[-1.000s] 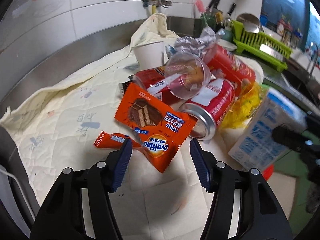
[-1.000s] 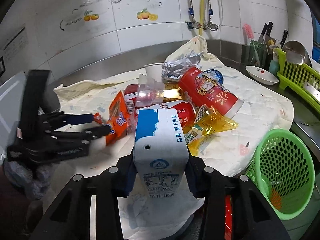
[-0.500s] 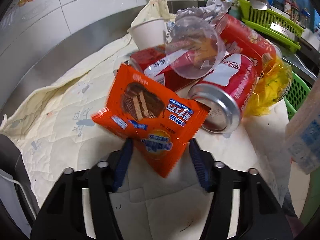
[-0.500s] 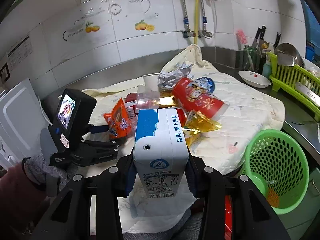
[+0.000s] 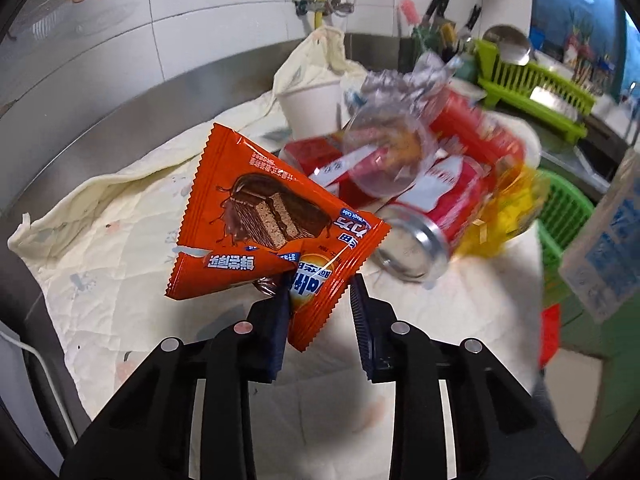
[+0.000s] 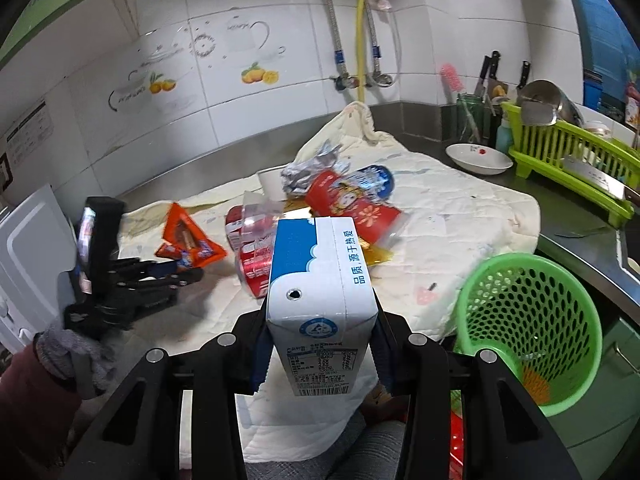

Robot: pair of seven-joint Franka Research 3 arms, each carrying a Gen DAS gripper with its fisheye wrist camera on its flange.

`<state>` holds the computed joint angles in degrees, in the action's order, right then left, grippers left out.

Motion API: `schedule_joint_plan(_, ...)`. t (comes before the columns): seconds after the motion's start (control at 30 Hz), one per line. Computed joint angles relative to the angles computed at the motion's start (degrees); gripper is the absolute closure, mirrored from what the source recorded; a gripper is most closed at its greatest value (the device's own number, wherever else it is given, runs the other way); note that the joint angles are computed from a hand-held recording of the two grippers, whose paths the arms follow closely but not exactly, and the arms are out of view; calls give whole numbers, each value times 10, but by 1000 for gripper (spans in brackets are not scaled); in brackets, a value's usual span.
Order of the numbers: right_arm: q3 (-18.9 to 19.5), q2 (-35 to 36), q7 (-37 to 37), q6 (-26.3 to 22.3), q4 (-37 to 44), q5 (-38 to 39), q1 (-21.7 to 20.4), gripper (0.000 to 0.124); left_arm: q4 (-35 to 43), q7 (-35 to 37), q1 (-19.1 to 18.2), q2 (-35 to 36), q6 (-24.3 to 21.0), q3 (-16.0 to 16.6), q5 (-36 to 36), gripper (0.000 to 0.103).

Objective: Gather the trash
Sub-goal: 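Carry the carton and wrapper over the green basket with both tools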

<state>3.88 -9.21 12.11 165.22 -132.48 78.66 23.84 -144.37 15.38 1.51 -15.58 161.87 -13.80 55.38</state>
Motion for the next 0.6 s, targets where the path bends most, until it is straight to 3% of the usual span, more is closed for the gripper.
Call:
schedule_joint_plan(0.13, -8, -7, -1, 8, -2, 12, -8, 83, -3, 2, -7, -31, 8, -9, 8, 75)
schedule_joint_plan(0.3, -19, -10, -10, 36, 0, 32, -23, 83, 22, 36, -14, -27, 55, -14, -10, 75)
schedule_joint_plan(0.53, -37, -11, -25, 88, -1, 63, -57, 83, 129, 140, -55, 84, 114, -14, -76, 75)
schedule_joint_plan(0.6, -41, -12, -33, 109, -2, 70, -66, 83, 171, 211, -85, 136, 126, -4, -139, 75)
